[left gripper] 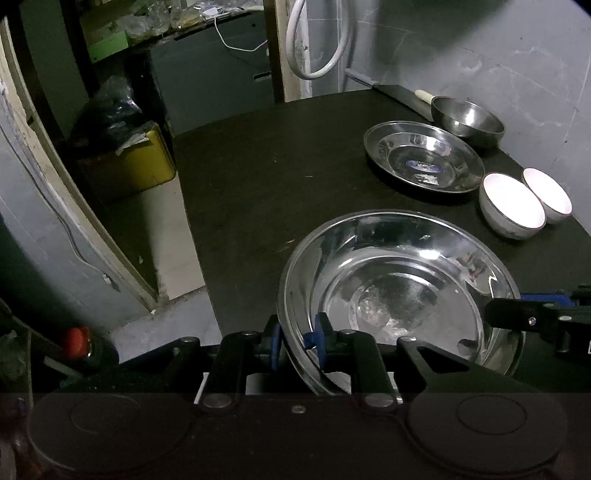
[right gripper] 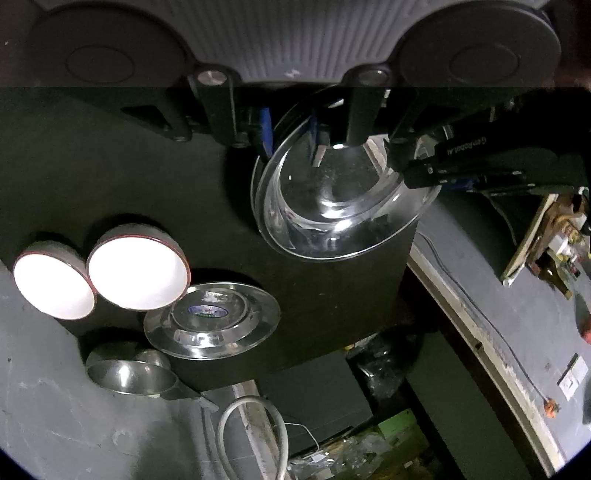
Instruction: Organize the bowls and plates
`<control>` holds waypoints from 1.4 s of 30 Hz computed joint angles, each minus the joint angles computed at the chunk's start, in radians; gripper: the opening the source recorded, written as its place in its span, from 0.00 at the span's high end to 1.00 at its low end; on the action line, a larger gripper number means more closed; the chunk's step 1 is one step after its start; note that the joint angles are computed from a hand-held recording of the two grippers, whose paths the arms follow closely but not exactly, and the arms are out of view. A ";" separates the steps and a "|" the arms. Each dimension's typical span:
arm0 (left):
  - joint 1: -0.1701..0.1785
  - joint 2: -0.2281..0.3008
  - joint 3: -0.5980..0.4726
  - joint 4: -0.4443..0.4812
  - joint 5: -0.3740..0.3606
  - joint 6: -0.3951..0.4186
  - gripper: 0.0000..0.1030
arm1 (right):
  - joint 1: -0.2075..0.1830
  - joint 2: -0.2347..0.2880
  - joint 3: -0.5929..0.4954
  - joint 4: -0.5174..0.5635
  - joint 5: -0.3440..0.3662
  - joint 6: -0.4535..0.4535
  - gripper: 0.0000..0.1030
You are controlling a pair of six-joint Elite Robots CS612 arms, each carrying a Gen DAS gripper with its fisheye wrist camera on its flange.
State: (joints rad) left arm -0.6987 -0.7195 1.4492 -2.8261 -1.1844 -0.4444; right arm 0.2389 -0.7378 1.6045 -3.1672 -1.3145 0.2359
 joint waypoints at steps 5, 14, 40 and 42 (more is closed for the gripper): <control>-0.006 -0.002 -0.001 0.034 0.009 0.009 0.78 | 0.012 -0.004 -0.005 0.021 -0.038 -0.046 0.74; -0.015 0.005 -0.009 0.061 0.051 0.034 0.77 | 0.035 -0.001 -0.014 0.031 -0.113 -0.126 0.71; 0.034 0.057 -0.101 -0.079 0.019 -0.131 0.01 | 0.001 0.013 0.016 -0.203 -0.173 -0.104 0.00; 0.037 0.077 -0.139 -0.103 0.005 -0.130 0.01 | -0.007 0.016 0.000 -0.200 -0.197 -0.109 0.00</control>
State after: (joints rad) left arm -0.6615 -0.6424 1.3098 -2.9288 -1.1792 -0.5740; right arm 0.2317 -0.7220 1.6043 -3.3671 -1.5118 0.1264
